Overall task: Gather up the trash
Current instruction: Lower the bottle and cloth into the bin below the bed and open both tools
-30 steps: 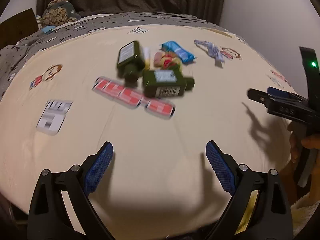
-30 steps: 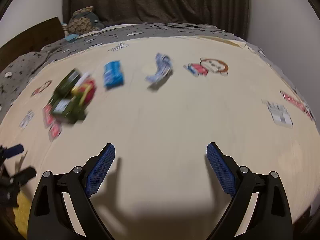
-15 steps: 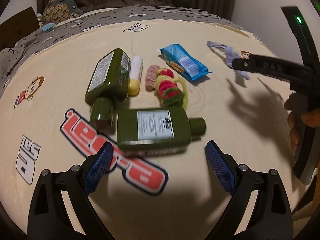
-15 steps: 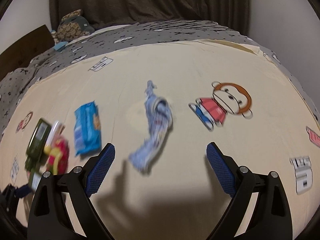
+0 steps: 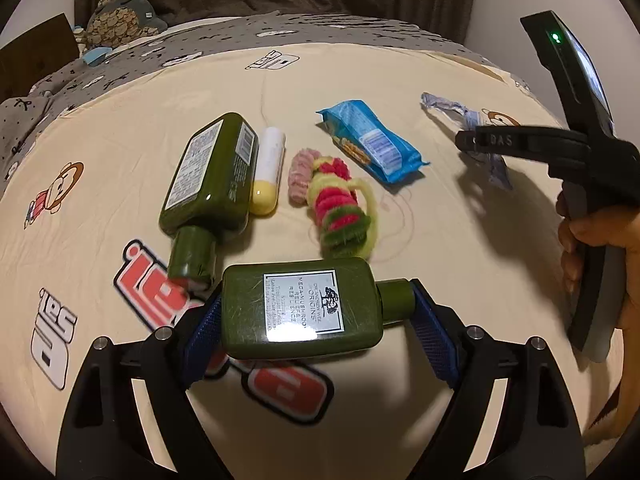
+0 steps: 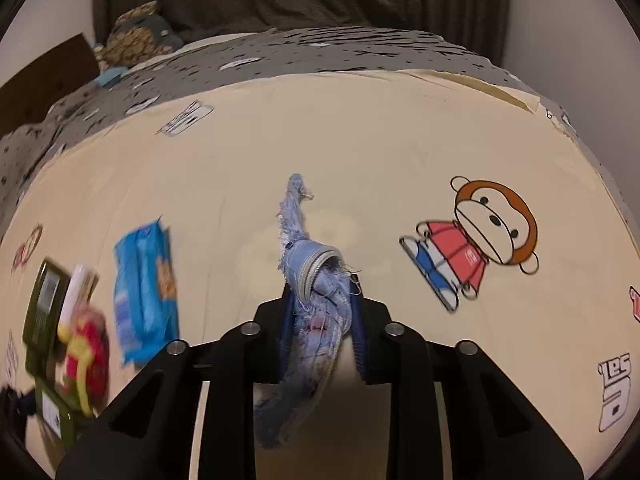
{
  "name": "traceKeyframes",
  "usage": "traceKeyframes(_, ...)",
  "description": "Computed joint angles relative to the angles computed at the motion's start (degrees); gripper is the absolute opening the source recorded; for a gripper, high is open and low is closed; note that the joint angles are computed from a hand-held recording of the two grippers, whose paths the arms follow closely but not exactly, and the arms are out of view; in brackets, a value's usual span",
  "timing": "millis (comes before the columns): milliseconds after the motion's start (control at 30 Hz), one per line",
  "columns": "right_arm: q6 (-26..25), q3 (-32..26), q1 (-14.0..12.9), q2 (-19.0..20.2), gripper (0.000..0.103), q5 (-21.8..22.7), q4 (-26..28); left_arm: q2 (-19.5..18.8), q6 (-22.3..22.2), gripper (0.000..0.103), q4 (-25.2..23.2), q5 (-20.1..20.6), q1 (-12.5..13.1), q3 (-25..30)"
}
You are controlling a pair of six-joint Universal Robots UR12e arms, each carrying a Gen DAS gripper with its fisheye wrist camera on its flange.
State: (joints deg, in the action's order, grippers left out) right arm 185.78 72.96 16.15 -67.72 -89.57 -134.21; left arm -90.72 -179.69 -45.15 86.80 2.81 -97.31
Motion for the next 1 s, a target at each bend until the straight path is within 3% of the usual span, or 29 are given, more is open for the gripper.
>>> traceKeyframes(267, -3.09, 8.13, 0.51, -7.21, 0.023, 1.38, -5.45, 6.09, 2.49, 0.082, 2.37, -1.47, 0.54, -4.23)
traceKeyframes(567, -5.79, 20.64, 1.09, -18.33, 0.023, 6.20, -12.66, 14.99, 4.06, 0.082, 5.71, -3.77, 1.28, -10.51)
traceKeyframes(833, -8.61, 31.24, 2.41, -27.00, 0.023, 6.99, -13.38, 21.75, 6.29, 0.082, 3.53, -10.31, 3.30, -16.04)
traceKeyframes(1000, -5.92, 36.08, 2.17, -30.02, 0.023, 8.01, -11.66, 24.22, 7.71, 0.082, -0.23, -12.42, 3.21, -18.80)
